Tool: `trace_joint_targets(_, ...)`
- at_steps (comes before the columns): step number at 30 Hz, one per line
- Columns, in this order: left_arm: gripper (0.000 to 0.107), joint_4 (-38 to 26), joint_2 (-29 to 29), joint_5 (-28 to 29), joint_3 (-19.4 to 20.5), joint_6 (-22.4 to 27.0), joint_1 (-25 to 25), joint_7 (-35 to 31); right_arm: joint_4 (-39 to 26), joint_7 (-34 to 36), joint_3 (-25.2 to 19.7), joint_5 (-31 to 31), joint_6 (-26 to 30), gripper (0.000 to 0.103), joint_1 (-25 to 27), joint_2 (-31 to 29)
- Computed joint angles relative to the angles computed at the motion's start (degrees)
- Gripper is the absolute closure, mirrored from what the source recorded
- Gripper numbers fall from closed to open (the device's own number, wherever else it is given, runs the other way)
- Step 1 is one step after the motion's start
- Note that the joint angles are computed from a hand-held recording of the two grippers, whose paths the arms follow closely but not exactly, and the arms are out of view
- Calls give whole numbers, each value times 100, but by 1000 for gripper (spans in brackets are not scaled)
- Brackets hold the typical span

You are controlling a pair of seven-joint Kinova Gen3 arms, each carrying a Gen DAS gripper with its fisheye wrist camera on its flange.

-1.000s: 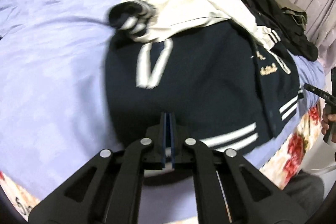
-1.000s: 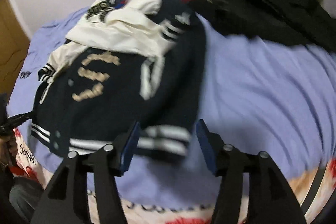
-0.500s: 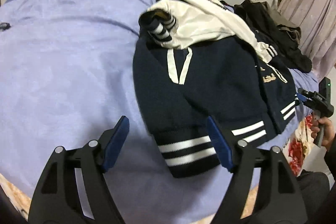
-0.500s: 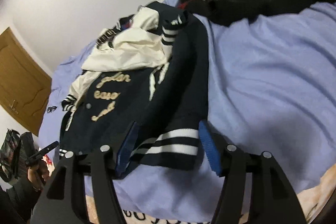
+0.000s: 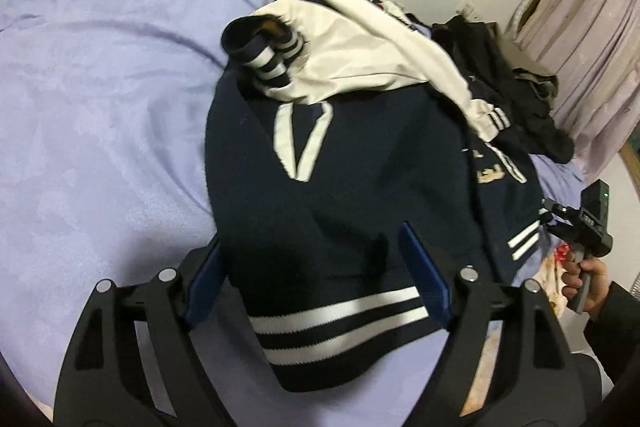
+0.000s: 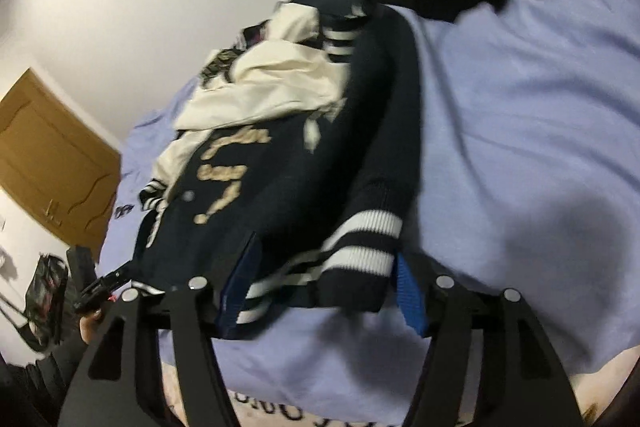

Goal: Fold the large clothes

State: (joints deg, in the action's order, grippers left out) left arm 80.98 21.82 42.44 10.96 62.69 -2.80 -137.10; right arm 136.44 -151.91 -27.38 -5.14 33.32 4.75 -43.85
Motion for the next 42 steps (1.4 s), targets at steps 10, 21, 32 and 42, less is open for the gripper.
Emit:
trace_joint_targets(10, 54, -283, 217, -579, 75, -38, 299, 520, -561, -711, -340, 548, 531, 62, 417, 1037)
trace_joint_targets(21, 90, -1387, 460, -385, 204, 1164, 365, 915, -977, -1235, -121, 576, 1236, 84, 140, 682)
trace_joint_targets(32, 93, -1353, -95, 521, 68, 2138, -282, 724, -1960, -1302, -271, 396, 2690, 97, -34, -1)
trace_joint_targets(42, 93, -1410, 41, -227, -117, 1942, 249, 1373, -1218, -1444, 15, 70, 2174, 87, -71, 492)
